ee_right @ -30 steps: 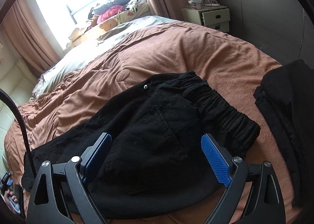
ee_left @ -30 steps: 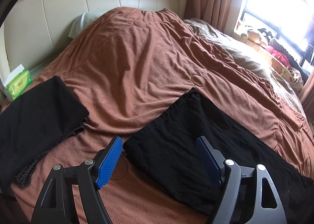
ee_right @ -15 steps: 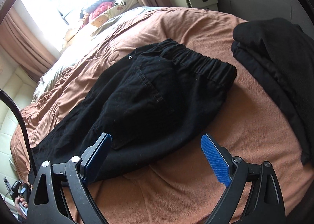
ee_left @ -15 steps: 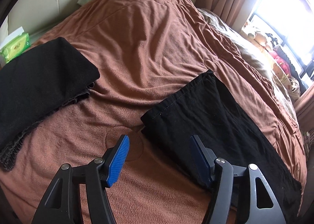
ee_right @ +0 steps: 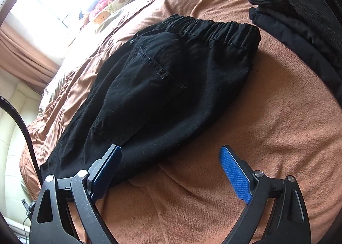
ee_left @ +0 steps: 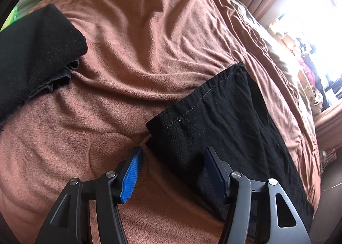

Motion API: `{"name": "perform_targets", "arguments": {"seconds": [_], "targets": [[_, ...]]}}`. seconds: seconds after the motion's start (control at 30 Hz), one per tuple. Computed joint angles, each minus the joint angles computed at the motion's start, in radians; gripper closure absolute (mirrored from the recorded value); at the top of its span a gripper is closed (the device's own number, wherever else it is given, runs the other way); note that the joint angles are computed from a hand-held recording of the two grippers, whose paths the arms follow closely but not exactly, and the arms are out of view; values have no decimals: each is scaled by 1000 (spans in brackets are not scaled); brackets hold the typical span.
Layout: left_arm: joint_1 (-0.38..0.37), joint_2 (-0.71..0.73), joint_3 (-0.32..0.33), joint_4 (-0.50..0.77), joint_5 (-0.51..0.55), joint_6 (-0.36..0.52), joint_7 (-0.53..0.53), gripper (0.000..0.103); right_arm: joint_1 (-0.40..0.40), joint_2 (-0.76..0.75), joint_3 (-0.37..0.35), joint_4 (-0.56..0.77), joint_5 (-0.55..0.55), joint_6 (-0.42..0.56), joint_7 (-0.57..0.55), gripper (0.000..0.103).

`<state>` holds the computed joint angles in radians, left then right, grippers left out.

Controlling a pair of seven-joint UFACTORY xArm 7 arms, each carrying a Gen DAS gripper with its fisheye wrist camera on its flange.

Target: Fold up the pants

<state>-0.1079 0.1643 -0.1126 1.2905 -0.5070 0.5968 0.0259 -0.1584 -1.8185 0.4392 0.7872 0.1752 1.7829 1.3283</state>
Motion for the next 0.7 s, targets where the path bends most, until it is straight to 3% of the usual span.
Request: {"name": "perform_targets", "arguments": {"seconds": [0.07,0.17,0.33,0.4,0.57,0.67,0.7], "targets": [[29,-7,-21,-2,-145,3,96,42,2,-10,-2,-19,5,-12,2,14],[32,-31,-25,-20,-235,-27,189,42,-8,-25,-1,-24,3,-23,18,17],[12,-26,-6,-23,-191,12,142,42,-4,-40,2,-33,-2,-32,13,17],[15,-27,-14,-36,-238,25,177,42,-3,-51,0,-37,-2,-24,17,17],[-14,-16,-21,-46,-230,-39,191,42,-7,-87,-5,-55,0,-18,26,17],[-21,3,-19,-32,-202,-74,138,61,-17,-92,-6,-64,-8,-23,25,17],[-17,5,-22,-29,-212,-79,136,75,-19,-101,-9,-72,-12,-29,27,17]]}}
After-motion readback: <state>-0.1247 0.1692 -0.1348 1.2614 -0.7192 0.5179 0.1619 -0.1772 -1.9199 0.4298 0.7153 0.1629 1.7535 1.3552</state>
